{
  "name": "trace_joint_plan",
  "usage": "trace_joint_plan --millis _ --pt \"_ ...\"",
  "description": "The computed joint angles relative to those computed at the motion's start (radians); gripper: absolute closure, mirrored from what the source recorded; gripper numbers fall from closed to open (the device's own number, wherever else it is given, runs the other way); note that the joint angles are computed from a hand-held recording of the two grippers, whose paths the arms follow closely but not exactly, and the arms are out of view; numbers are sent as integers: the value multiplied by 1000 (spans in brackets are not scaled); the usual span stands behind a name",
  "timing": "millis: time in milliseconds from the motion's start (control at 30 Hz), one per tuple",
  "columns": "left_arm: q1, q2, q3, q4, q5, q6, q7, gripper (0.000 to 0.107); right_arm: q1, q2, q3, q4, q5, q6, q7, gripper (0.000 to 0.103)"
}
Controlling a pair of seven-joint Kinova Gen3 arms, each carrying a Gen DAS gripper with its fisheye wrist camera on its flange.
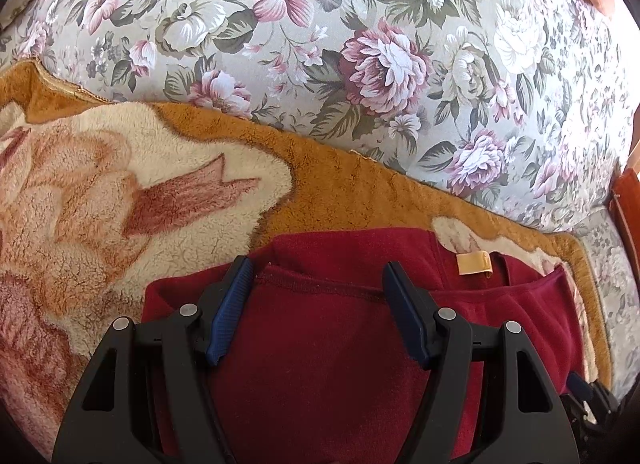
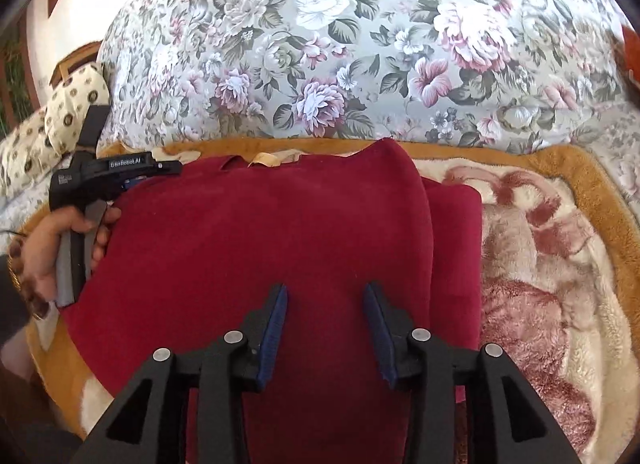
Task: Fold small clothes
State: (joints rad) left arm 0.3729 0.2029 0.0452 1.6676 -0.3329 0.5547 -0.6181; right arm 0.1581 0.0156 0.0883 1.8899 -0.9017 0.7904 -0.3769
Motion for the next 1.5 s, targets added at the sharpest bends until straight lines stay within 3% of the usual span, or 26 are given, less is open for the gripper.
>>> trace_joint_plan --millis 100,233,300,400,500,600,700,767,867,967,1033,1100,1167,1300,1367,1500 --pt "-3 7 2 -11 4 10 -12 40 26 -16 -24 6 5 -8 10 63" --pt "0 10 -4 -18 20 10 -26 40 203 5 -150 7 -67 48 76 62" --pt "14 21 -18 -46 32 49 -47 40 286 15 -223 4 -84 62 91 62" --pt "-28 29 32 -117 69 151 -116 40 314 12 -250 21 -119 42 129 62" --pt "14 -63 10 -101 35 189 -49 40 295 10 -233 31 -131 34 144 62" --pt "48 -199 48 -39 -25 245 58 40 302 16 -231 27 -138 47 150 62" --pt "40 -310 147 42 -47 292 137 39 380 6 -335 5 -55 25 66 62" --pt "34 -386 234 120 -60 317 215 39 354 -21 -343 3 26 -15 -10 62" --pt "-16 -481 320 237 10 275 268 40 351 -90 -376 27 148 -56 -121 62" --pt "-81 -557 400 356 99 162 252 40 294 -177 -295 30 223 26 -206 62" --pt "-44 -574 373 417 143 80 247 40 242 -256 -202 60 192 107 -186 62" --pt "9 -576 338 469 125 -1 296 40 201 -325 -109 119 141 176 -111 62" --pt "42 -580 293 512 141 -82 309 40 152 -373 -34 184 111 200 -47 62" --pt "49 -554 207 575 285 -243 201 39 149 -448 -52 270 108 138 12 62" --pt "51 -533 176 577 326 -284 160 36 127 -451 -45 276 105 120 5 62" --pt "-59 -521 242 600 375 -376 164 30 103 -435 -40 235 161 152 -71 63"
